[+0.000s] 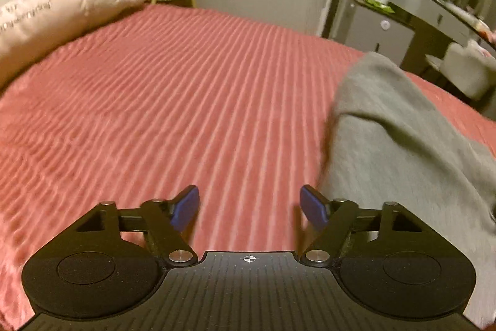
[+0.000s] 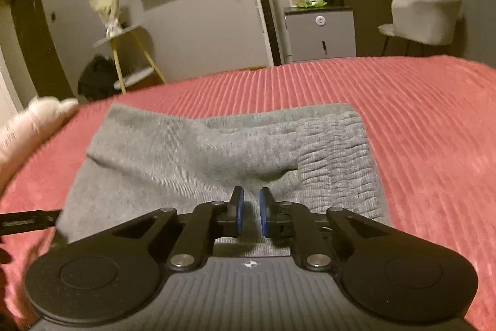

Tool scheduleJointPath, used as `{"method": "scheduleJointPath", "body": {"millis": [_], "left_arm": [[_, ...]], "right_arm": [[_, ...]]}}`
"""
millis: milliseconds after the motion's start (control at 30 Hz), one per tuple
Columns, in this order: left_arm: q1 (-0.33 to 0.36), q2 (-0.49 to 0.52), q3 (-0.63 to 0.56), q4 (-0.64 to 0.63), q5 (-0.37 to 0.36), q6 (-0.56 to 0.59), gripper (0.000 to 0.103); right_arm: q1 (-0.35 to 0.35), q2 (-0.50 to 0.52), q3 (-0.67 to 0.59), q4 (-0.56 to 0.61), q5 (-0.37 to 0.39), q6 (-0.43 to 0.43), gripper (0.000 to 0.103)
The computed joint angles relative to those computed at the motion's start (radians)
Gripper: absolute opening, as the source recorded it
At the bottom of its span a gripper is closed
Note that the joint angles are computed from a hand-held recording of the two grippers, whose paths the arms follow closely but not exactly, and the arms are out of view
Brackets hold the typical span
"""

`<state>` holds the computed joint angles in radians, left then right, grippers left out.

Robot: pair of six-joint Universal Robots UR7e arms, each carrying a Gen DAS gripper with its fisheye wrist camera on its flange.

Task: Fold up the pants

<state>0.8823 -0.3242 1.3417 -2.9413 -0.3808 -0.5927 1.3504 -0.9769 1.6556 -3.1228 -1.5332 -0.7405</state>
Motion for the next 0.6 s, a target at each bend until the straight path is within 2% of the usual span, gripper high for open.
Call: {"method": "scheduleJointPath", "body": {"millis": [67,133,200,300,400,467,533,567,600], "left_arm": [[0.013,0.026,-0.049,-0.058,0.008,0.092,0.072],[0.027,0.059,-0.119,-0.086,-0.010,0.188,0.073],[0.037,0.090,-0.185,-0.042,-0.013,0.209,0.071],[0.045,0.125,-0.254,0.015,-0.011,0.237,0.070],[0.038,0.123,-0.232,-0.036,0.002,0.246,0.071],[0.031,0.116,-0.206,-0.059,0.014,0.232,0.071],[0.026,0.133,-0.231,-0.087,0.030,0.283,0.072],[0.025,0.146,-0.250,-0.101,0.031,0.315,0.072],[0.025,0.160,-0.277,-0.101,0.032,0.341,0.072]], "right_arm": [[-0.006,-0.017,0.035,-0.064,-0.009,-0.012,0.010],[-0.021,-0.034,0.049,-0.058,0.017,-0.005,0.010],[-0.017,-0.017,0.039,-0.085,-0.007,-0.037,0.003],[-0.018,-0.007,0.027,-0.106,0.001,0.004,0.003],[-0.028,-0.006,0.027,-0.136,0.044,0.032,0.003],[-0.030,0.006,0.023,-0.205,0.068,0.066,0.003],[-0.023,0.044,0.003,-0.334,0.046,0.063,0.012],[-0.017,0.069,-0.019,-0.374,0.012,0.058,0.016],[-0.007,0.095,-0.047,-0.391,-0.049,0.058,0.031]]}}
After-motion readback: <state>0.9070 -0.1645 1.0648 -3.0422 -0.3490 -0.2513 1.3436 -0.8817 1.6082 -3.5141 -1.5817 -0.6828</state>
